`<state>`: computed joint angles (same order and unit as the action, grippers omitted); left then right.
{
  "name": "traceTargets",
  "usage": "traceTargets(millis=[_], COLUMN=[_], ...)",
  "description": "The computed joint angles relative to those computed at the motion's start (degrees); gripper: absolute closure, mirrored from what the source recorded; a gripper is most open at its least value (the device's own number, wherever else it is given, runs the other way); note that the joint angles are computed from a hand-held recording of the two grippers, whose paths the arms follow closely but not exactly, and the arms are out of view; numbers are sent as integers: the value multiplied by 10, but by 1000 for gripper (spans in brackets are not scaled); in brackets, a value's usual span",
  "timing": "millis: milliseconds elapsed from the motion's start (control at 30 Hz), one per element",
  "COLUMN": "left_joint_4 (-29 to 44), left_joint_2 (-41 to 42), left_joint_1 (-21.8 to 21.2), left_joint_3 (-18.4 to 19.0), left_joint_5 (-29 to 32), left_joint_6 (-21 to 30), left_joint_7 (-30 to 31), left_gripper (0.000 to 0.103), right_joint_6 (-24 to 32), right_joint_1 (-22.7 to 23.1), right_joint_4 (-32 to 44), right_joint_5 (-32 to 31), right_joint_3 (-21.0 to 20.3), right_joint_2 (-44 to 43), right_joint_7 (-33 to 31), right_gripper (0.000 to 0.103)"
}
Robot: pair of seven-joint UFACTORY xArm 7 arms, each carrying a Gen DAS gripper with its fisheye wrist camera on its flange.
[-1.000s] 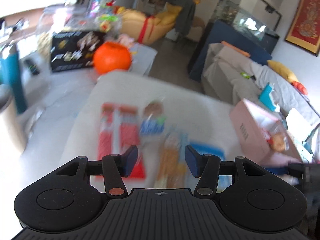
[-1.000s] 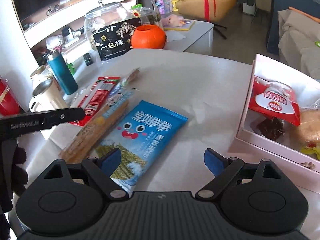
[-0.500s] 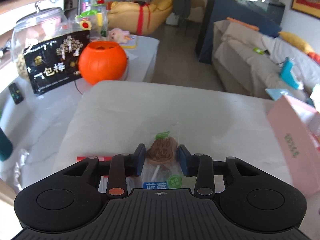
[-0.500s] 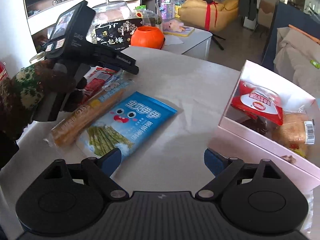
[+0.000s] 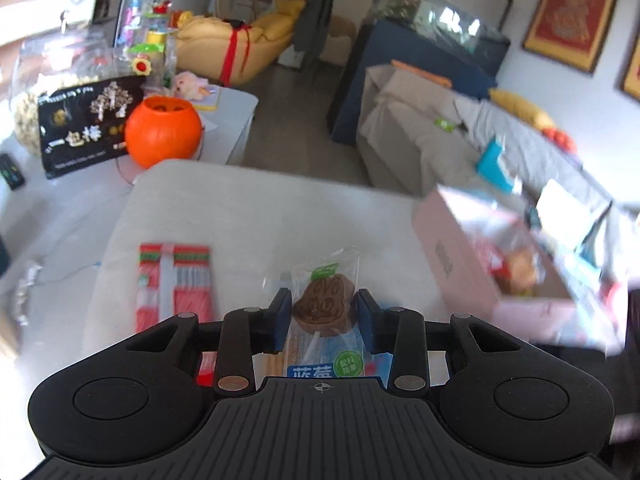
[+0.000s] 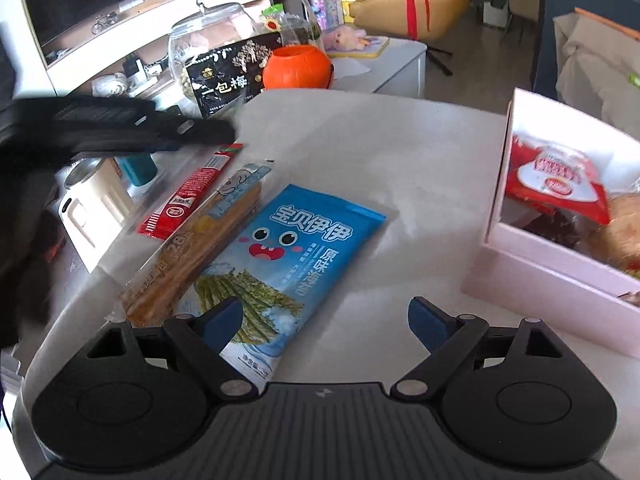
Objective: Organize snacks
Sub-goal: 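Grasp the blueberry hawthorn stick packet on the table with the left tool, then grasp the yellow bread stick packet with the right tool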
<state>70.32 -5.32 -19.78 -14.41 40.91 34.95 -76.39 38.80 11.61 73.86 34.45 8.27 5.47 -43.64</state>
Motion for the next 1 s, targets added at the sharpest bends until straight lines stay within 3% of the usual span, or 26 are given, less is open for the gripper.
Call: traceTargets(millis=[167, 333, 400, 767, 1000], left_joint_4=[-17, -12, -28, -28, -27], left_joint_2=[-7, -10, -21, -27, -24], left_joint_1=[-19, -25, -23, -15, -17], left_joint_3=[-16, -28, -19, -26, -25], left_joint_5=[-11, 32, 23, 23, 22], left_joint_6=[30, 128, 120, 124, 122], left_joint_7=[26, -18, -29, -35, -34], left_gripper=[63, 65, 76, 77, 77], right_joint_6=[1, 10, 0, -85, -42], right_joint_1=[0, -4, 2, 38, 11], right_joint_4=[11, 18, 14, 2, -12], right_joint_5=[-19, 3, -2, -29, 12], right_joint_3=[-1, 5, 9, 35, 26], right_joint_2=[14, 17, 17, 42, 18], right_joint_7=[27, 28, 26, 35, -24], right_gripper=[12, 12, 12, 6, 11])
